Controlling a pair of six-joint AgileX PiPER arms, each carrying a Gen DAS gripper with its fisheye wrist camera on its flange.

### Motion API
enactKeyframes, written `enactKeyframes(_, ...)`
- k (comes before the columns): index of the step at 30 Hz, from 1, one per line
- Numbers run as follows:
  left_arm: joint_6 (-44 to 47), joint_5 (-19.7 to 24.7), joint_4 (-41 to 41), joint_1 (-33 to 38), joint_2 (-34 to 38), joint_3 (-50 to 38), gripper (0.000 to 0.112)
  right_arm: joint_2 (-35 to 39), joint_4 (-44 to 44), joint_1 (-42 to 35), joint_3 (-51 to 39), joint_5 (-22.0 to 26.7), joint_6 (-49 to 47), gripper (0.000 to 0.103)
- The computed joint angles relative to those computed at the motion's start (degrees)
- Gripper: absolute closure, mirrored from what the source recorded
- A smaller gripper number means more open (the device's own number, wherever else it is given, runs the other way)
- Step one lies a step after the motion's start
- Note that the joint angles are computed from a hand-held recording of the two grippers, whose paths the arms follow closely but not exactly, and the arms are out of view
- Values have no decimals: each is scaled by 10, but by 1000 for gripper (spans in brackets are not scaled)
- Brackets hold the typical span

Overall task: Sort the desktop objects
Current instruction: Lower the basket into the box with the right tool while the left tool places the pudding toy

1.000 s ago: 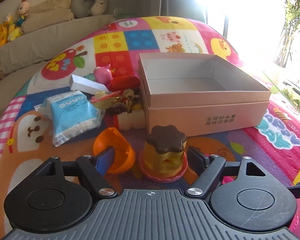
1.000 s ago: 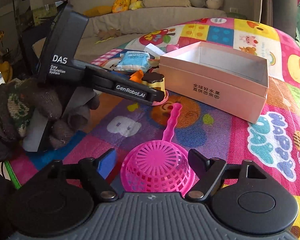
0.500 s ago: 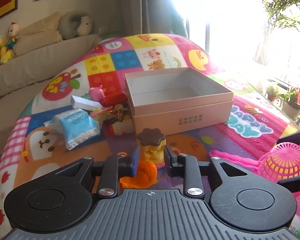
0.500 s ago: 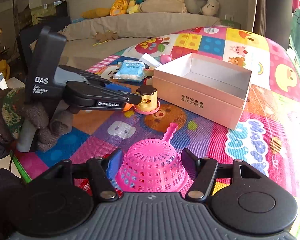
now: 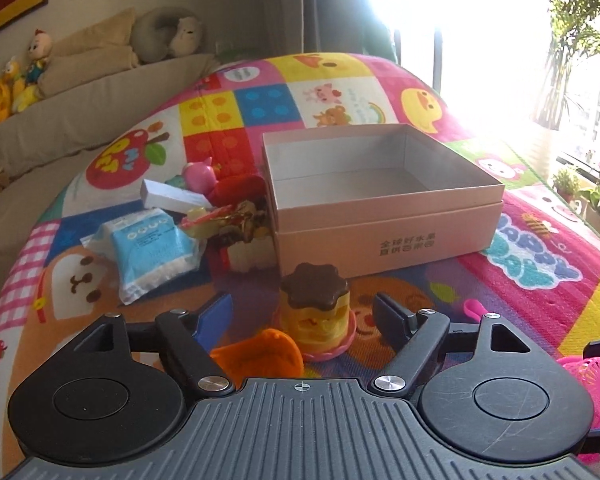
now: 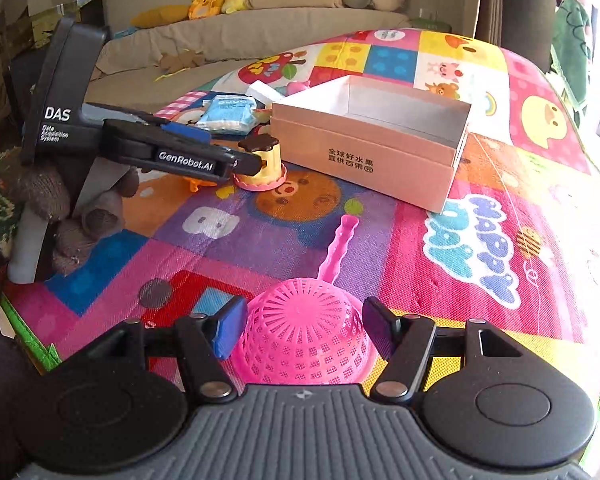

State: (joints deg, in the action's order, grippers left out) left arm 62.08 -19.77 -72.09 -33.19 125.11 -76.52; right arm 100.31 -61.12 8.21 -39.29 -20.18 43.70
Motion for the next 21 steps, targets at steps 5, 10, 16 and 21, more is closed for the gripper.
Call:
enactKeyframes(5, 134, 12, -114, 6, 43, -68, 35, 10, 24, 10, -4, 17, -28, 33)
enactKeyframes(10, 104, 25, -87, 11, 37, -55, 64, 9, 17, 14, -9, 30, -18, 37)
enactKeyframes(16, -51, 9, 79, 0, -27, 42, 64, -17, -64, 12, -8, 28, 50, 39)
enactKeyframes(21, -197, -13, 243, -6, -112, 101, 64, -95, -62, -8, 6, -5, 40, 39)
